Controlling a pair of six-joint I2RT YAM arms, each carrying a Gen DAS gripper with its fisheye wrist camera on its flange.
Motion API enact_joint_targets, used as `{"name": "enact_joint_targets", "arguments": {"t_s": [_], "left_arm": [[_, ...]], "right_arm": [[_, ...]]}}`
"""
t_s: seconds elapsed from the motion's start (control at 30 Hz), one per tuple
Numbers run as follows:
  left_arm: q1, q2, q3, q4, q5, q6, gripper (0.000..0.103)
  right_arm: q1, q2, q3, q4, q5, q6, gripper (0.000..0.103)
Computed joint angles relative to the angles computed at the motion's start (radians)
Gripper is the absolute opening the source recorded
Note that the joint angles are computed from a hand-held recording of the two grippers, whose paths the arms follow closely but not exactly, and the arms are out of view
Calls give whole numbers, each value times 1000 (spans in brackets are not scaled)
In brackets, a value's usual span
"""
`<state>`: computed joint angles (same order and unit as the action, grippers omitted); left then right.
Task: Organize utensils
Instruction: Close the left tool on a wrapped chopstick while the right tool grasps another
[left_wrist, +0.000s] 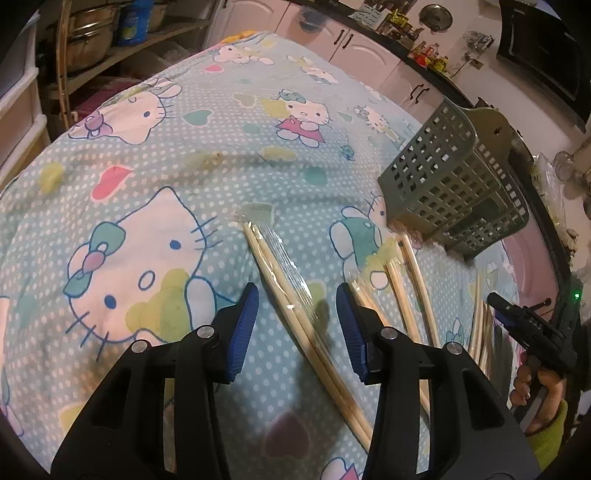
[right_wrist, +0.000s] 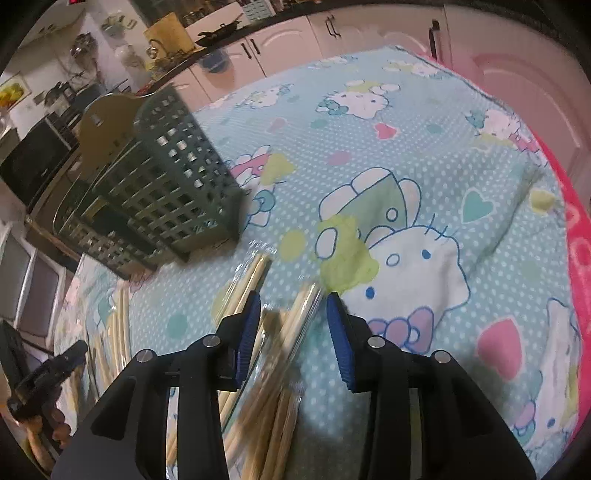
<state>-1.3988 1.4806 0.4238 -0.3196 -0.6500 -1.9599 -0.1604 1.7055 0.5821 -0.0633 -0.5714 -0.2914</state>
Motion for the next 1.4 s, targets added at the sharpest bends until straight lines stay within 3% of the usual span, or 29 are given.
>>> {"name": "enact_joint_targets", "arguments": {"t_s": [0.23, 0.4, 0.7, 0.87, 1.17, 1.4], "left_arm": [[68, -45, -41, 49, 25, 67, 36], [125, -73, -61, 74, 51, 124, 35], [230, -112, -90, 81, 91, 202, 9], [210, -128, -52, 3, 56, 204, 5], [79, -150, 185, -355, -109, 187, 3], [13, -156, 327, -534, -211, 169, 2]], "right_arm": [[-5, 69, 78, -25, 1, 11, 16], [-10, 79, 112, -63, -19, -3, 10], [-29, 12, 107, -116, -51, -48, 9], [-42, -42, 99, -155, -70, -79, 8], [-76, -189, 75, -256, -135, -157, 7], [-99, -318, 63, -366, -215, -218, 7]]}}
